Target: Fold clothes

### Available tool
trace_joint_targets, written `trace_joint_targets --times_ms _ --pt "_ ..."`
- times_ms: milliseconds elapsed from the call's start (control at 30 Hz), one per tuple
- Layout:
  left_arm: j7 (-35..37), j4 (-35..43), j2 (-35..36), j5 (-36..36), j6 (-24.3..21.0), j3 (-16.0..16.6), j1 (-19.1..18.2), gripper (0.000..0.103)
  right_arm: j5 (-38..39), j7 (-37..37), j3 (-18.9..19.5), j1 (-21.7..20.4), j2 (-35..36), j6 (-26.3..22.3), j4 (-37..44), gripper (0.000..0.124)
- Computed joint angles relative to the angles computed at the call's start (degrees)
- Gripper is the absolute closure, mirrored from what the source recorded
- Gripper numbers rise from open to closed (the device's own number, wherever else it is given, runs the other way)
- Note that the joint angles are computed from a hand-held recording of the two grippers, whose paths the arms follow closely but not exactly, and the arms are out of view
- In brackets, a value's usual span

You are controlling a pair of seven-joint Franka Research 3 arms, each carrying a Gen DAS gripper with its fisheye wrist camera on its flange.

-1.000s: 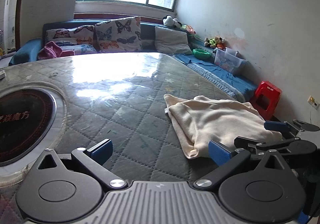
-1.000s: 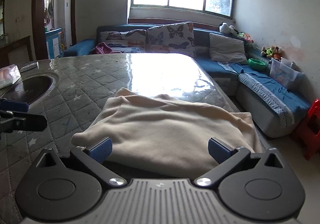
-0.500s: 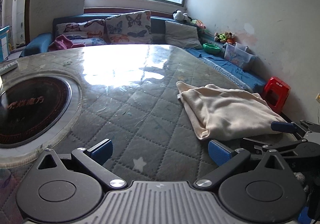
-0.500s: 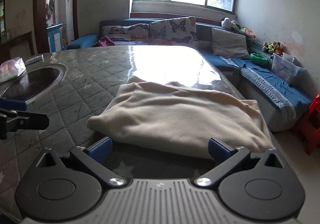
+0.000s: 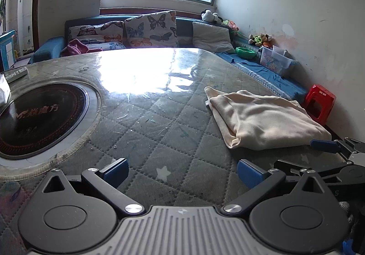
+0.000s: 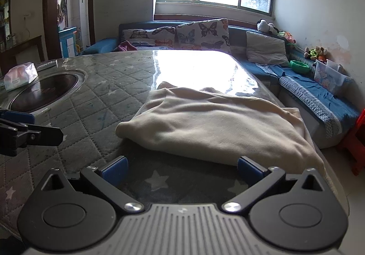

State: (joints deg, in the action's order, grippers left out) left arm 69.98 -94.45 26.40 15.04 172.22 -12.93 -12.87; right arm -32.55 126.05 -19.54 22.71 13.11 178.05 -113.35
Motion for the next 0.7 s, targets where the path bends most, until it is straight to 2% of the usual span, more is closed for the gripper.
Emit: trace_joint_targets --times_ms 233,700 --pt "-0.5 -1.0 -0.7 0.6 0.4 0.3 -0.3 0.000 -2.1 2.3 -1.2 1.0 -0.8 0.5 -1.2 0.021" --pt "-1.4 -1.6 -1.4 1.8 -0.1 1.0 -1.2 0.000 -4.0 4.8 -0.5 0.4 -1.2 1.1 -2.2 0.021"
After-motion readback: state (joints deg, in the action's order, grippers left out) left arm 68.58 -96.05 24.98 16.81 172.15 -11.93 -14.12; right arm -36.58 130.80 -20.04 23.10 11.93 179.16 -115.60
